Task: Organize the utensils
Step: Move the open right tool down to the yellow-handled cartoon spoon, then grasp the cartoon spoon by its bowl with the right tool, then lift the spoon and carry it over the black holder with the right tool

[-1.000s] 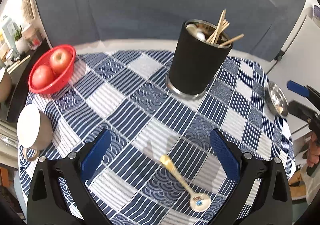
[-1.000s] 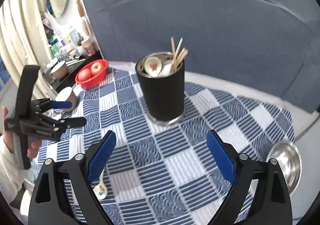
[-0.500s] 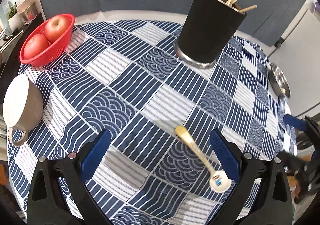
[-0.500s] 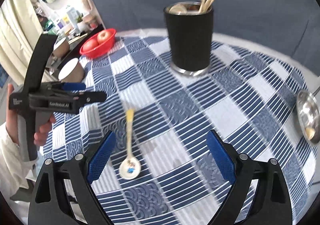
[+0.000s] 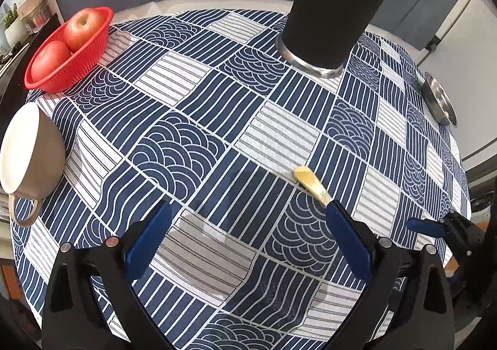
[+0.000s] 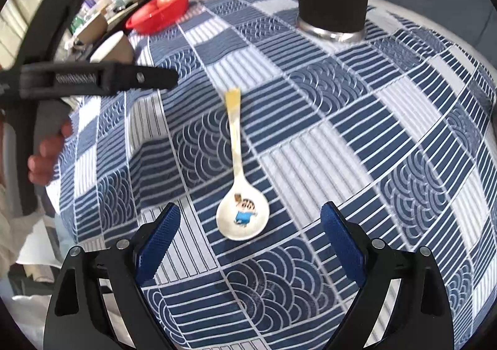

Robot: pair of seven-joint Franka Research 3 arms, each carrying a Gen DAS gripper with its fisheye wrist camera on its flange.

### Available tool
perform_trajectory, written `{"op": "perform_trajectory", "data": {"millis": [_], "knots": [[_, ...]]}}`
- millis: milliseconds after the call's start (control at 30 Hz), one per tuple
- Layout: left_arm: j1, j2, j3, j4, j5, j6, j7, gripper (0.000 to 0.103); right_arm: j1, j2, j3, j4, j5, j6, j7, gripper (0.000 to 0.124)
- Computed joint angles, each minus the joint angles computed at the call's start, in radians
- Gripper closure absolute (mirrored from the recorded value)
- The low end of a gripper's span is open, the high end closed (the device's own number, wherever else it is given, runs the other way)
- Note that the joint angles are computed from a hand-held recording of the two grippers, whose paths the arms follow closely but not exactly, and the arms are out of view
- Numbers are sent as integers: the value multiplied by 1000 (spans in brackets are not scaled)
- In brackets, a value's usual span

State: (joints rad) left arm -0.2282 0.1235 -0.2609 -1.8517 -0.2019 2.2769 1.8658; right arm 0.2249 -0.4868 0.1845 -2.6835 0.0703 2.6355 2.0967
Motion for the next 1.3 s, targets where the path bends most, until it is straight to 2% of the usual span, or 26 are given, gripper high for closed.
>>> {"op": "perform_trajectory", "data": {"millis": [167,233,267,300,367,533,700,833,900,967,1100,1133,1167,1200,1300], "knots": [[3,-2,4,-8,26,-4,16,6,6,48,4,12,-2,7,6,41],[3,-2,7,-11,37,-4,10,6,4,79,6,33,-18,-13,2,60],[4,-3,7,-12,38,-7,10,6,-7,85,24,45,-58,-25,10,80],[6,-2,7,-12,35,-11,11,6,-12,90,32,58,-89,-42,11,87],[9,-4,7,-16,29,-15,17,6,20,93,-6,62,-52,-48,-30,87],[12,-3,2,-14,-17,-49,37,6,26,76,-13,43,-30,-34,-33,87],[3,7,-10,-10,-68,-78,50,6,79,54,-69,-6,112,51,-83,87],[-7,20,-19,-6,-107,-93,47,6,93,49,-78,-29,198,105,-97,87],[-18,38,-20,12,-86,-119,9,6,81,49,-56,-33,196,117,-83,87],[-26,57,-22,31,-69,-143,-26,7,96,53,-66,-29,220,125,-105,87],[-28,81,-28,56,-80,-169,-89,23,105,54,-63,-37,245,165,-124,87],[-19,94,-32,78,-116,-202,-88,34,118,57,-76,-36,264,173,-140,87],[-8,117,-37,113,-157,-255,-87,67,125,60,-82,-35,275,180,-153,87],[-9,145,-36,153,-155,-309,-115,82,123,59,-78,-33,275,183,-158,87],[2,167,-41,183,-184,-336,-141,83,108,59,-70,-27,266,174,-160,87]]}}
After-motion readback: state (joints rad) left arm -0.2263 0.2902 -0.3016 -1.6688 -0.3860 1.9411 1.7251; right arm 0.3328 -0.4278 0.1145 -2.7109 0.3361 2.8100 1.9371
